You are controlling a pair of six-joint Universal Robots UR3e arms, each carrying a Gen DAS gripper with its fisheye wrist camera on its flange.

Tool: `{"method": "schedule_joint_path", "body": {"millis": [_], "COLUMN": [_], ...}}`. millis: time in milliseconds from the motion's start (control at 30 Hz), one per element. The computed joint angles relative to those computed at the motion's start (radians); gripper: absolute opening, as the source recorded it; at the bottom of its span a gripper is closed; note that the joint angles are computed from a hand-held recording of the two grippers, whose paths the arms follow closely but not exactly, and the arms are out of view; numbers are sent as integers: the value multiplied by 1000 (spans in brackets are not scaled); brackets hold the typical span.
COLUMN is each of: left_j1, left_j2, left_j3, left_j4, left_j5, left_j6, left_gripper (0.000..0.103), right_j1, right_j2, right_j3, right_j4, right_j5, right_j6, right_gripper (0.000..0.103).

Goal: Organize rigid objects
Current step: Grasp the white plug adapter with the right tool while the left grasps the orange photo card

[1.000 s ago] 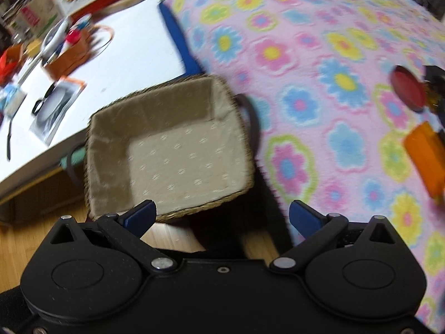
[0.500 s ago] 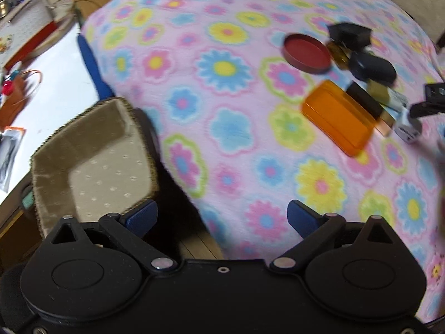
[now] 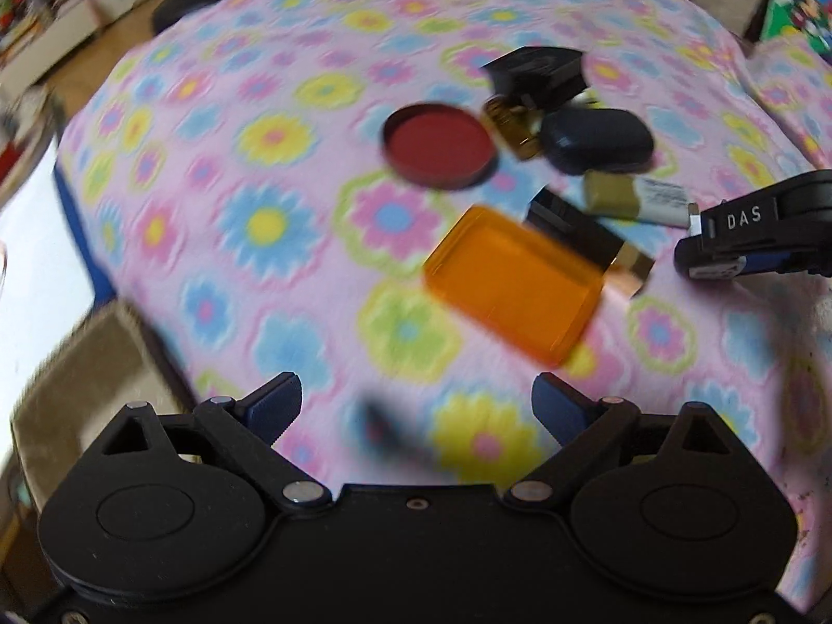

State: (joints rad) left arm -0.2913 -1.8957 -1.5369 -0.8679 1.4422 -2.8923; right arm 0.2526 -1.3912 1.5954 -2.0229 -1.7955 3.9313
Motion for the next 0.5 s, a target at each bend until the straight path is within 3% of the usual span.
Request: {"method": "schedule_joint_path", "body": {"millis": [267, 500], "left_j1": [-57, -77], "left_j2": [-193, -331], "left_j3": [260, 418], "left_j4": [-137, -224], "left_j5": [-77, -81], "left_j6": [167, 118], "left_gripper": [92, 90], "right_j1": [-81, -99], "right_j2": [-103, -122], "right_j3": [114, 146], "right_j4": [-50, -75], "right_j5": [42, 54], "right_j6": [-19, -30], "right_gripper": [42, 42]}}
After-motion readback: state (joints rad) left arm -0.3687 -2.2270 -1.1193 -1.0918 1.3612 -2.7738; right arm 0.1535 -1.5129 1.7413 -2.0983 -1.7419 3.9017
